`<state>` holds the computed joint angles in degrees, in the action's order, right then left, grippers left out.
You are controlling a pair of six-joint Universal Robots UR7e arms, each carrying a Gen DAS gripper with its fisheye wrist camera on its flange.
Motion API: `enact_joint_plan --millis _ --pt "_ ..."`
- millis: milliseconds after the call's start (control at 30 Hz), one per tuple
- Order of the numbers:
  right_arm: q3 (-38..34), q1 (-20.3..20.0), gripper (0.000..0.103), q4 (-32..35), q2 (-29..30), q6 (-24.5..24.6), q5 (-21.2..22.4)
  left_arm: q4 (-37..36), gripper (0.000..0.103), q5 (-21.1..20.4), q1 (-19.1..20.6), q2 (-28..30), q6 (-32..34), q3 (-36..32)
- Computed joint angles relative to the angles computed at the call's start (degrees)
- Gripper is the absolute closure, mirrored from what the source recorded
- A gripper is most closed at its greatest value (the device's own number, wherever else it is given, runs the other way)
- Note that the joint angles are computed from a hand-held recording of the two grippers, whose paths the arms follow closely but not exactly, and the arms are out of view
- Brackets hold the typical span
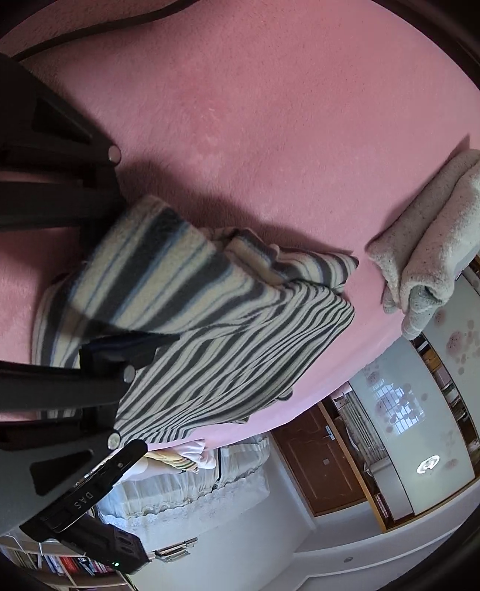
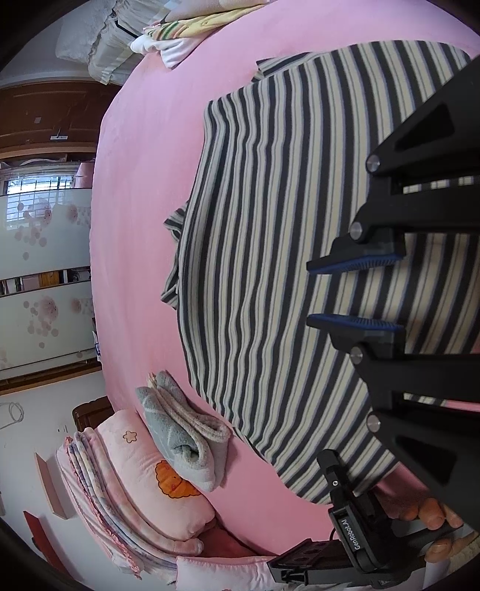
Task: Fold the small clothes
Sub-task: 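Fold the side over the body with the left tool while the right tool holds the shirt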
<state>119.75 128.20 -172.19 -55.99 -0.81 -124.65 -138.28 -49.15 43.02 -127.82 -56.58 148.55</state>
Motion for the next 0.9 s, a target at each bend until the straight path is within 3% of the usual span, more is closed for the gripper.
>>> enact_joint_plan --millis 67,200,300,467,700,900 --pt "-0.3 -0.2 0.081 0.0 0.4 -0.1 0.0 1.7 0.084 0.4 -0.4 0.4 -0.1 -0.6" --pt "-1.5 -0.6 0.082 0.5 1.6 -0.1 0.1 11.2 0.087 5.1 -4.8 -0.2 -5.0 -2.2" --pt "-3.1 -0.8 0.093 1.1 2.9 -0.5 0.3 17.4 0.088 8.6 -8.4 -0.9 -8.4 -3.2" --pt "-5.8 -0.6 0.099 1.3 5.4 -1.1 -0.3 23.0 0.088 12.4 -12.3 -0.1 -11.2 -5.1" --pt "-7.7 -2.5 0.101 5.9 8.6 2.0 0.4 22.9 0.088 14.6 -14.7 3.7 -9.2 -6.9" --pt "-5.1 -4.4 0.101 2.9 7.5 2.1 3.8 19.2 0.088 15.2 -16.1 8.3 -5.0 -8.0"
